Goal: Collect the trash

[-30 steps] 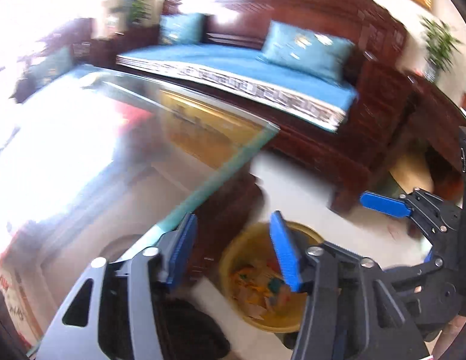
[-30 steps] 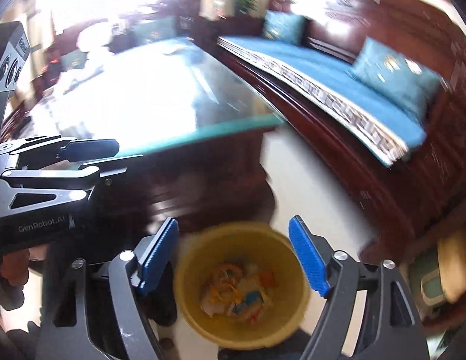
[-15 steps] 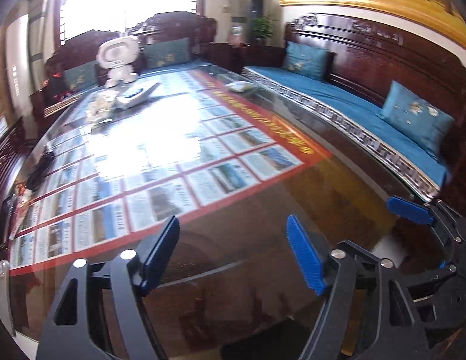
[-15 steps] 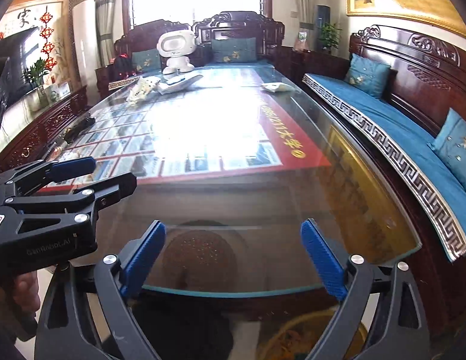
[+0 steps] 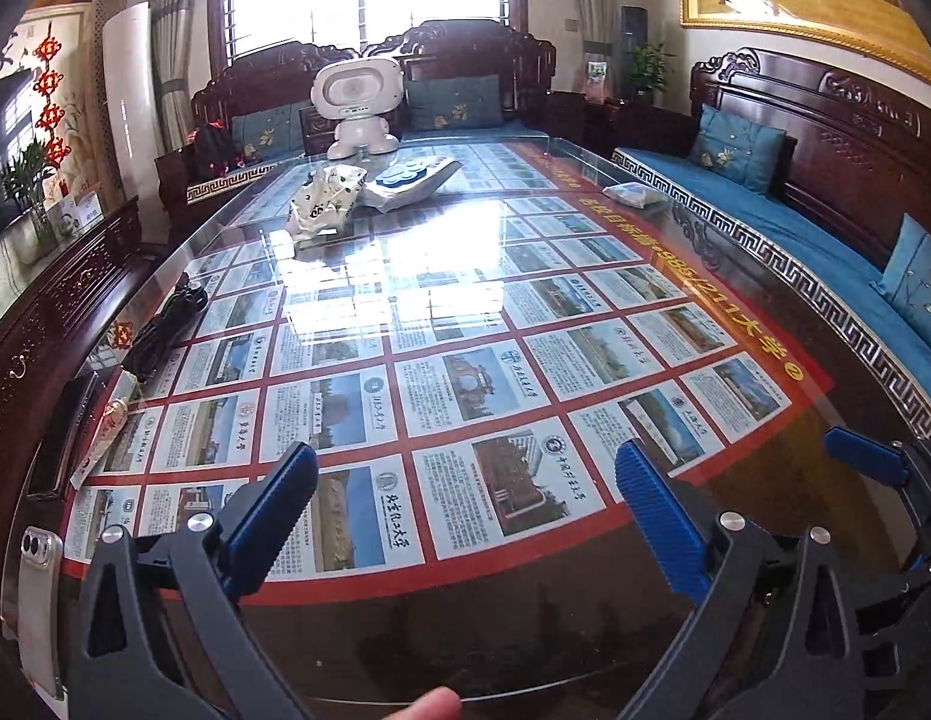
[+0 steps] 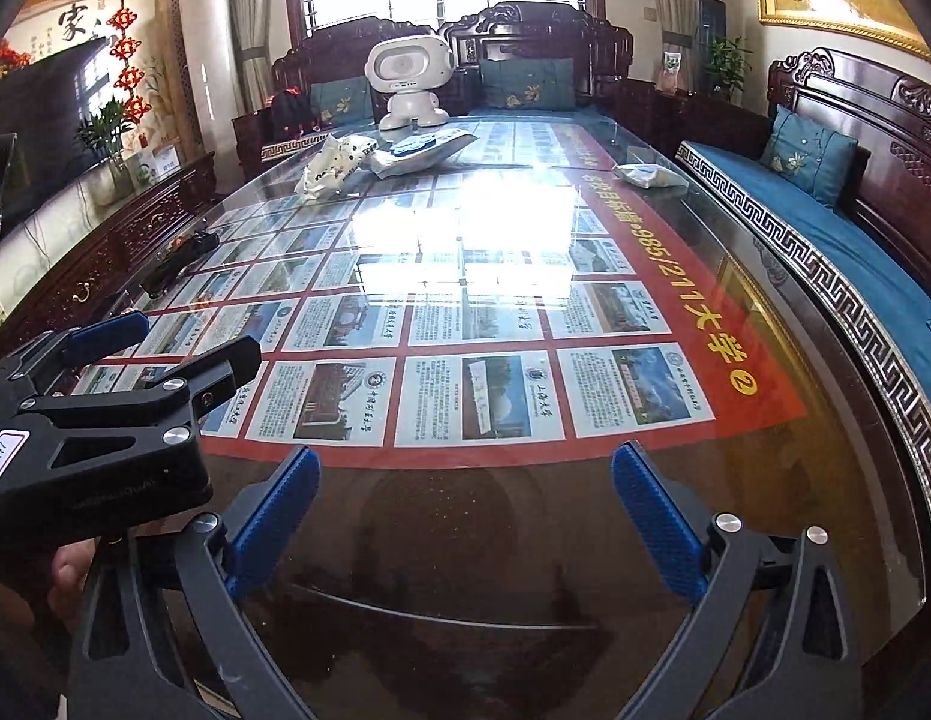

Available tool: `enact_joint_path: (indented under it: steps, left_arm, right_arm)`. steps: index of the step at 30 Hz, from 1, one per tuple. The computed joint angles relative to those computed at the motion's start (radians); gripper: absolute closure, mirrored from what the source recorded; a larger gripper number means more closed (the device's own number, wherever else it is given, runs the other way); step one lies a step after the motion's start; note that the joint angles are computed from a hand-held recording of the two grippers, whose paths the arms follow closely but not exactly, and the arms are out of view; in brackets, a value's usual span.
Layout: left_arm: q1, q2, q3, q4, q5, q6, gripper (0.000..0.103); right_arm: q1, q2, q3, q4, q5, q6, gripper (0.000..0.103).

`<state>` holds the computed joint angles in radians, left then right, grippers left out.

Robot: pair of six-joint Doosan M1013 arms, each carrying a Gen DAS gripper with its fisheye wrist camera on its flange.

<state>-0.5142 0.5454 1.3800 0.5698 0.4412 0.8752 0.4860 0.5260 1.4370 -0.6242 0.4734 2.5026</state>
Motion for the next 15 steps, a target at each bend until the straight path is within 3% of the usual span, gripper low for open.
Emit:
enact_joint_path:
  steps: [8,15]
  left_arm:
    - [0.017,0.045,-0.059,-0.14,0.044,0.119,0.004]
    - [0.023,0.074,-0.099,-0.114,0.081,0.087,0.004]
  right_arm:
    - [-0.018,0.048,-0.061,0.089,0.031,-0.114,0.008]
    - [-0.035,0.08,-0.099,0.114,0.039,-0.138,0.008]
